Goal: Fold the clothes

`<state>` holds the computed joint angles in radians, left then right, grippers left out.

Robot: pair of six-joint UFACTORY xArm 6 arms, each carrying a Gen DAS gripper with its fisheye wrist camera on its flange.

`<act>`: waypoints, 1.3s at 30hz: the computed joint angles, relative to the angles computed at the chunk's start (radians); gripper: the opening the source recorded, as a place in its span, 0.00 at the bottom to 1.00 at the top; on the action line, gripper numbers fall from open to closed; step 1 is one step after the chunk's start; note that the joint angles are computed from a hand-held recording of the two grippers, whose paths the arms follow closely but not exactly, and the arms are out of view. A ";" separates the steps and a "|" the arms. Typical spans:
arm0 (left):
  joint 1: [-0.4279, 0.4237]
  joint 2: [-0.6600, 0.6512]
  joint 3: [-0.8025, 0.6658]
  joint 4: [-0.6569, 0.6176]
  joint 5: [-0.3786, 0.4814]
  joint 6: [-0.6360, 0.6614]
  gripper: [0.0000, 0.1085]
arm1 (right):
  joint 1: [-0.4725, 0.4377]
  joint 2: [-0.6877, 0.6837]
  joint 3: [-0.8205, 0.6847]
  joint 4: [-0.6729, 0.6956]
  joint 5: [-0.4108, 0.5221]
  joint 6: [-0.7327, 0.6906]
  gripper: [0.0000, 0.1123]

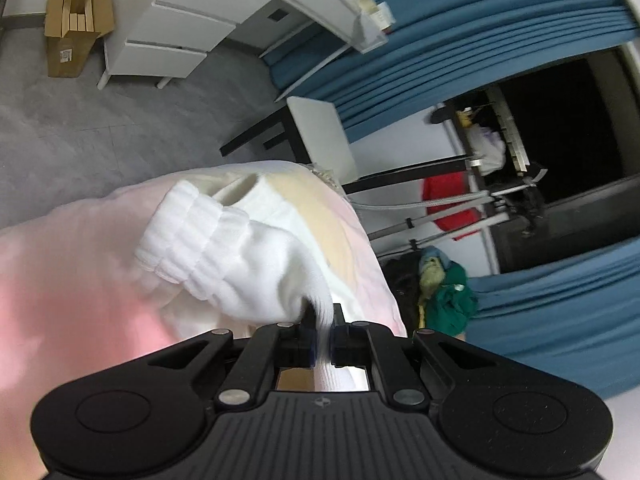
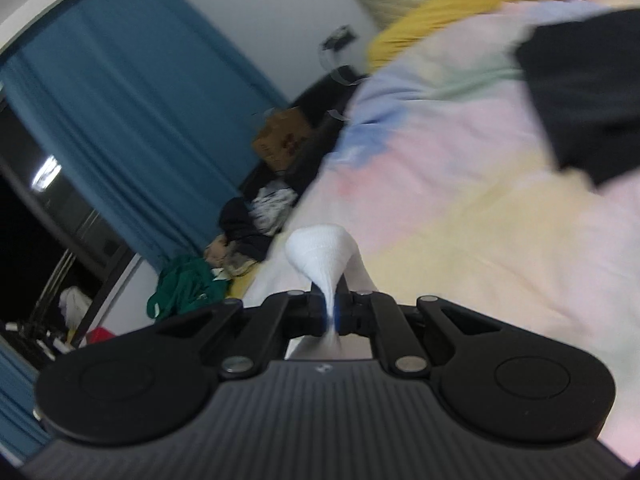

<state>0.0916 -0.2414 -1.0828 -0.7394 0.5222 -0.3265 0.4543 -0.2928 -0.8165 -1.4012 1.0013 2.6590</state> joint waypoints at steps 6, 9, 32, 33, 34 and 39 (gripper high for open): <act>-0.052 0.478 -0.476 0.284 0.004 -0.262 0.06 | -0.162 0.412 -0.403 -0.014 -0.130 -0.235 0.06; -0.069 0.708 -0.738 0.399 0.052 -0.361 0.06 | -0.212 0.618 -0.610 0.038 -0.164 -0.342 0.06; -0.140 0.351 -0.131 -0.156 -0.255 0.265 0.73 | -0.193 0.328 -0.243 -0.159 -0.427 -0.039 0.62; -0.140 0.309 -0.075 -0.213 -0.247 0.297 0.73 | -0.178 0.297 -0.202 -0.168 -0.440 0.004 0.62; -0.133 0.283 -0.039 -0.239 -0.222 0.288 0.73 | -0.163 0.266 -0.163 -0.177 -0.454 0.048 0.62; -0.094 0.220 0.054 -0.304 -0.125 0.272 0.74 | -0.123 0.245 -0.059 -0.306 -0.574 0.394 0.62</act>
<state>-0.0027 -0.0216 -1.0289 -1.0436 0.3971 -0.0549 0.3316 -0.0474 -0.8753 -1.7070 0.4270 3.0532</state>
